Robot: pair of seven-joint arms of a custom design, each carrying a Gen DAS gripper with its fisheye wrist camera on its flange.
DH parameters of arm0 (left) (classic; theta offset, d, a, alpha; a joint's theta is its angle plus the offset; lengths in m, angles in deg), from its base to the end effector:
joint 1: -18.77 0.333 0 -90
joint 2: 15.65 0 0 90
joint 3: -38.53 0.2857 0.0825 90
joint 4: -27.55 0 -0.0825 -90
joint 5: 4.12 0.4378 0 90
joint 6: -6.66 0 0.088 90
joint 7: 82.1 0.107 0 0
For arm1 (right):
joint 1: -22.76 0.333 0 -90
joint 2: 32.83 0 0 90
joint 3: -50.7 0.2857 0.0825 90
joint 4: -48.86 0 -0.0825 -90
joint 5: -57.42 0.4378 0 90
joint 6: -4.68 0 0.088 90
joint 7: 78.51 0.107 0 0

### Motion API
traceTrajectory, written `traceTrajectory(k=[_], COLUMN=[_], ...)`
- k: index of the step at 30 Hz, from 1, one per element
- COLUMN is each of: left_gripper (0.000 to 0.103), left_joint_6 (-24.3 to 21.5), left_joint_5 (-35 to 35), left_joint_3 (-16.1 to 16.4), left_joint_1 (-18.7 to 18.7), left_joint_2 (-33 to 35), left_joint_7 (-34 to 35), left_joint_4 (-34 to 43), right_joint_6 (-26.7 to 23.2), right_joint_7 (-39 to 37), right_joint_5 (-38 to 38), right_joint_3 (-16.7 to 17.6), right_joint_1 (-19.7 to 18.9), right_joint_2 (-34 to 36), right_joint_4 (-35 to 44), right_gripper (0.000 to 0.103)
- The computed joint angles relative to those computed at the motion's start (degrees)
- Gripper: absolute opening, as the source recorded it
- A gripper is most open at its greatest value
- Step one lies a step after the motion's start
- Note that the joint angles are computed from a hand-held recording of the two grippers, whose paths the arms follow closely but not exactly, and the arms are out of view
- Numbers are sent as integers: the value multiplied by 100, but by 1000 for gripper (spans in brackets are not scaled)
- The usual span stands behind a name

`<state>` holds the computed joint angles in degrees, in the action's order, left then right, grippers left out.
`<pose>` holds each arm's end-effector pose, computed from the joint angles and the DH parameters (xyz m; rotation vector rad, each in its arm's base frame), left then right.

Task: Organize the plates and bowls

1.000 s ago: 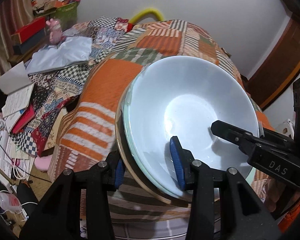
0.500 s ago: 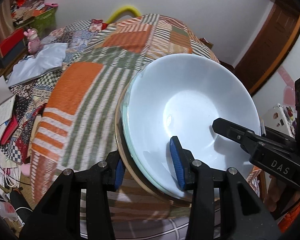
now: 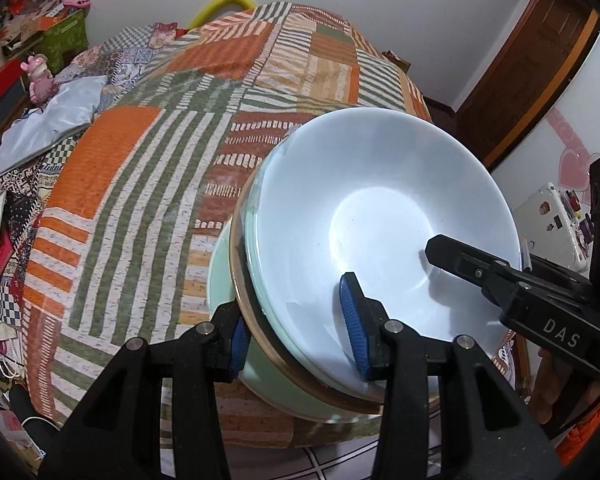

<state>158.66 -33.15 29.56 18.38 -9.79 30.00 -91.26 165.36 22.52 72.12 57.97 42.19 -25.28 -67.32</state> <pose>0.6373 -0.0904 0.3707 -1.8792 2.1873 -0.8376 0.5985 0.2855 0.3975 -1.8031 1.7105 -0.1604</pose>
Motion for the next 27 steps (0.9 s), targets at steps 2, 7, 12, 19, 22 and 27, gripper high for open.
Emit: traceTrajectory(k=[2,7,12,19,22,27], left_gripper=[42,42,42,49,49,49], left_joint_6=[-39,-107,-137,89,180,553], left_joint_5=[59,154,-8,-144,-99,-213], left_joint_3=[4,-11,-62,-88,-64,-18], left_joint_1=[-3,32,101,116,97,48], left_joint_2=[57,240,302,228,100,-289], left_joint_7=[-54,-145,-37,51,41,207], left_joint_4=[48,211,270,130,19,-301], right_joint_6=[-39,-74,-66,123,213,508], right_joint_7=[-26,-170,-306,205,248,576], right_joint_5=[47,262,341,-476,-567,-1008], right_joint_3=[8,45,66,-121,-108,-146], right_joint_1=[-11,-67,-80,100,67,70], right_joint_2=[52,152,152,-37,-226,-659], right_joint_4=[43,114,103,-115,-270,-607], right_gripper=[31,31,35,44,45,45])
